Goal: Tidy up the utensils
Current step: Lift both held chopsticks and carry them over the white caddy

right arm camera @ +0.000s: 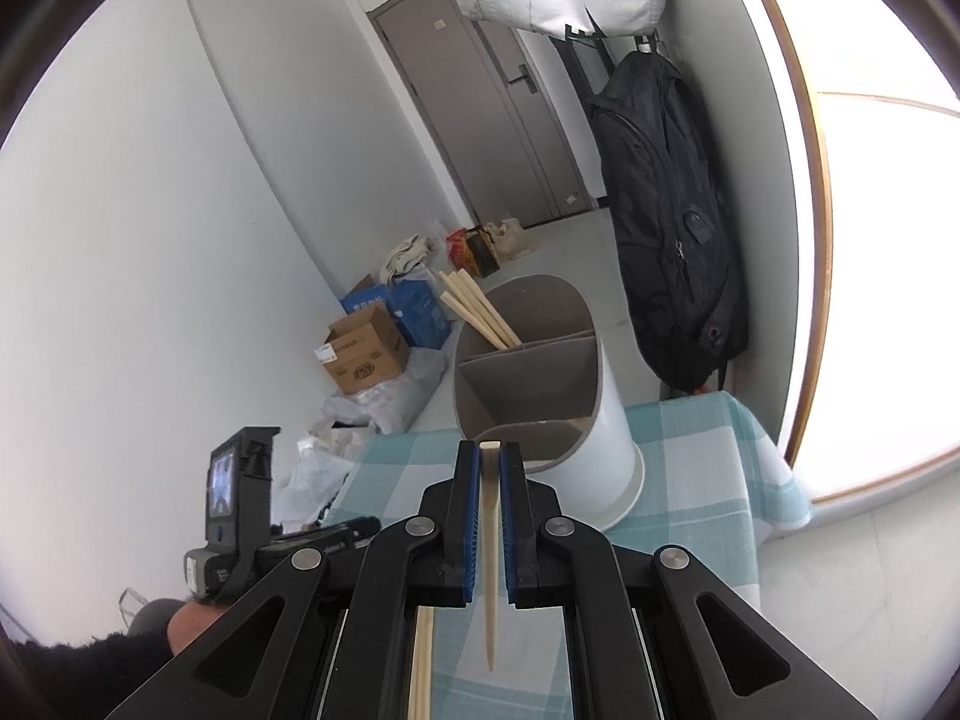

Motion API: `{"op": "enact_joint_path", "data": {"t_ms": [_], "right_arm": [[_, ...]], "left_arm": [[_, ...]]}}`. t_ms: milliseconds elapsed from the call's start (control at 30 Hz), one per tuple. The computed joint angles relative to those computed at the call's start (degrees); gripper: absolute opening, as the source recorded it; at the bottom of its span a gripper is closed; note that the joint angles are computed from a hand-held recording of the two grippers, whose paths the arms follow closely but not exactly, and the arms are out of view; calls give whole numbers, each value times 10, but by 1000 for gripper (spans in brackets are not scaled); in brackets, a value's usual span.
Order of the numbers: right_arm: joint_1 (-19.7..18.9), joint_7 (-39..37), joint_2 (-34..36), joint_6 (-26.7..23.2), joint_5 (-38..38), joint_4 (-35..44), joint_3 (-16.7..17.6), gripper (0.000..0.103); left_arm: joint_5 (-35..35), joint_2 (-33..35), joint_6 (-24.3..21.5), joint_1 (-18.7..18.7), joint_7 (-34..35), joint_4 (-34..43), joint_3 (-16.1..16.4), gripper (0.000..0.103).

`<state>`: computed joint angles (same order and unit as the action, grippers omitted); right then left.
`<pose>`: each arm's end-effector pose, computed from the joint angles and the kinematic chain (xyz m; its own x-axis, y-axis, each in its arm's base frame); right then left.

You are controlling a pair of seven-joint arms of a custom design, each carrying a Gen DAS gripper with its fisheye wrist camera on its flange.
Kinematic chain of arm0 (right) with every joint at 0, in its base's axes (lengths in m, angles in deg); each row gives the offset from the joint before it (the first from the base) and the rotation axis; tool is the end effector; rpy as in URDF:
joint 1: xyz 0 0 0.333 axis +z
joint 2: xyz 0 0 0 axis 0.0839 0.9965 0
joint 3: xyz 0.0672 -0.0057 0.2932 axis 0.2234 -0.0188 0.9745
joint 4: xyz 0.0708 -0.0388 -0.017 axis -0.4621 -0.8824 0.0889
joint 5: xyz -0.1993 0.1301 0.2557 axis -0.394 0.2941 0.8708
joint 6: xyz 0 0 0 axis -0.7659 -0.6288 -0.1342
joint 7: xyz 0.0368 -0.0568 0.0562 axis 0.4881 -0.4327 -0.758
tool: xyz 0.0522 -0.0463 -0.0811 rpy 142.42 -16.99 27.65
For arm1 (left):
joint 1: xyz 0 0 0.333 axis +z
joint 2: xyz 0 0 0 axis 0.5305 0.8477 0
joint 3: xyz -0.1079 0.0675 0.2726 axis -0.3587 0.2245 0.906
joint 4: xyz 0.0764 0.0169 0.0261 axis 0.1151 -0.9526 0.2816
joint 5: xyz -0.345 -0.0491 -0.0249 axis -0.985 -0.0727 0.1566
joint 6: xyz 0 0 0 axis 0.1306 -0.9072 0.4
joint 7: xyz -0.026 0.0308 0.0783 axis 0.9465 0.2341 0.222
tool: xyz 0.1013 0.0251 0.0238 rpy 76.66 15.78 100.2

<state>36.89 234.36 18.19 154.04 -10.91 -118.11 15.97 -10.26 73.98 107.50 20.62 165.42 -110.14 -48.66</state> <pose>0.6163 0.3507 0.5245 0.0321 -0.9353 -0.3525 -0.5205 0.2854 -0.8048 0.7343 -0.1990 0.4667 -0.1708 -0.9640 0.2036 -0.8464 0.0378 -0.5312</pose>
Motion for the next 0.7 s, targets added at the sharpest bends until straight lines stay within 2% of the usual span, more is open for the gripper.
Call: {"op": "enact_joint_path", "data": {"t_ms": [33,67,100,267,433,667,700], "right_arm": [[7,4,1,-1,-8,3,-7,6],[10,5,2,-4,-14,6,-9,6],[13,7,3,-4,-18,7,-12,6],[24,18,7,-13,-39,17,-17,6],[32,25,12,-26,-56,33,-19,6],[42,45,15,-33,-83,48,-25,6],[40,43,16,-34,-80,49,-21,6]], "left_arm": [[-25,-29,38,-8,6,-50,16,3],[-36,-52,74,-6,19,-89,12,3],[-18,-60,99,9,16,-109,-12,3],[-38,-123,184,15,63,-209,-27,3],[-83,-135,214,43,142,-229,-54,2],[-119,-157,239,45,199,-250,-62,2],[-120,-160,253,44,209,-257,-61,2]]}}
